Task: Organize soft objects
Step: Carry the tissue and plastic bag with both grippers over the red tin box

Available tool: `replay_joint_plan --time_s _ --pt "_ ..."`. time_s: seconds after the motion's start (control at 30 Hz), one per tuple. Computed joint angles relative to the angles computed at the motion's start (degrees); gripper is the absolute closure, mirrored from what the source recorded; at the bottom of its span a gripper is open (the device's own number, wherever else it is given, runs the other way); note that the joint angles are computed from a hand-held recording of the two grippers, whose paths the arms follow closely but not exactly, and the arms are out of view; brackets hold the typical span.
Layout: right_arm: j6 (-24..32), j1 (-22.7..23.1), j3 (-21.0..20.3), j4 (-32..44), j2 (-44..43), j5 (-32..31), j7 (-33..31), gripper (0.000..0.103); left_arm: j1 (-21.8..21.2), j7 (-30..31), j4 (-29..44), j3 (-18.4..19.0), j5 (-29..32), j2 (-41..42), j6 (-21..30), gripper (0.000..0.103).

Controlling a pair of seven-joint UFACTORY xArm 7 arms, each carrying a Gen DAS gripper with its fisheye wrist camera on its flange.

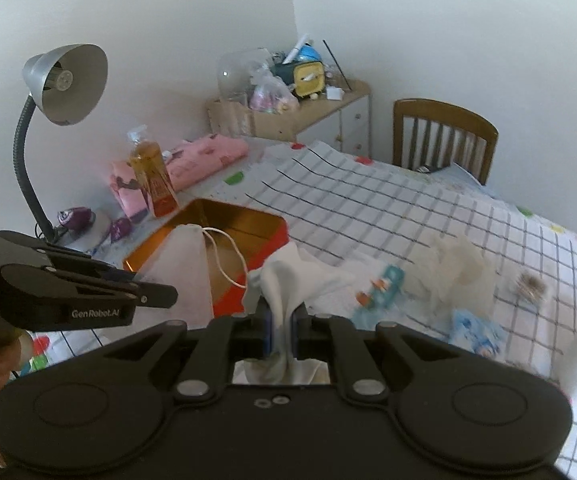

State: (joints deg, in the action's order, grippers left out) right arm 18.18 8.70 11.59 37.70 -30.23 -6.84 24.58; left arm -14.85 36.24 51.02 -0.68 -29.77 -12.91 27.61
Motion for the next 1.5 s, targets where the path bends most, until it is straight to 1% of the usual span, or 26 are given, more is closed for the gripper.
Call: replay_joint_plan --time_s 0.17,0.27,0.4,0.63,0.7,0.77,0.83,0.9,0.97,1.1,1.17,1.27,1.37,1.5 --pt "-1.1 -1.7 2.5 5.9 6.4 -2.6 2.0 0.094 1.4 4.9 5.0 1.7 -2.1 3.7 1.3 0.087" --pt "-1.3 -2.0 3.3 9.1 9.6 -4.4 3.7 0.094 3.0 7.4 8.0 1.6 -2.7 6.1 2.1 0.087" --pt "-1.2 -2.7 4.7 14.0 14.9 -9.1 7.2 0.094 5.4 10.1 11.9 0.9 -3.1 9.4 3.1 0.087" --pt "0.2 0.6 2.3 21.8 23.9 -14.3 11.0 0.094 9.0 13.3 18.0 -1.1 -2.8 15.2 4.4 0.087" --pt "0.6 1.6 1.4 24.1 26.5 -16.7 12.9 0.094 9.9 13.6 20.2 -1.6 -2.0 17.4 5.0 0.087" --pt "0.8 2.9 0.1 26.4 29.3 -16.7 12.7 0.093 10.6 13.6 21.9 -2.2 -0.6 19.2 5.3 0.087" --pt "1.0 4.3 -1.3 28.9 32.2 -18.7 14.4 0.093 11.3 14.4 23.7 -2.9 0.5 21.2 5.5 0.087" --pt "1.3 5.7 -2.7 30.7 34.5 -18.6 14.5 0.092 11.8 14.3 25.2 -3.5 1.7 23.1 5.5 0.087" --pt "1.4 6.9 -3.9 32.2 36.5 -17.6 14.3 0.092 12.2 13.0 27.4 -3.8 3.7 25.6 6.3 0.087" --pt "2.3 8.7 -5.8 34.7 40.2 -15.5 12.9 0.091 12.8 12.8 29.6 -4.9 6.4 29.1 6.5 0.087" --pt "2.3 9.3 -6.5 35.4 41.6 -14.7 12.4 0.090 13.0 12.4 31.0 -5.3 7.7 30.7 7.6 0.087" --pt "3.0 10.0 -7.2 35.9 42.9 -13.7 11.4 0.088 13.4 12.0 33.0 -5.9 8.6 32.9 9.3 0.087" --pt "4.3 11.0 -7.9 36.5 43.9 -14.2 10.2 0.087 13.2 10.4 34.3 -5.8 10.6 34.5 9.9 0.087" --pt "5.6 11.6 -7.9 37.3 45.3 -13.5 8.3 0.086 13.6 9.4 36.3 -5.9 12.2 36.5 11.9 0.087"
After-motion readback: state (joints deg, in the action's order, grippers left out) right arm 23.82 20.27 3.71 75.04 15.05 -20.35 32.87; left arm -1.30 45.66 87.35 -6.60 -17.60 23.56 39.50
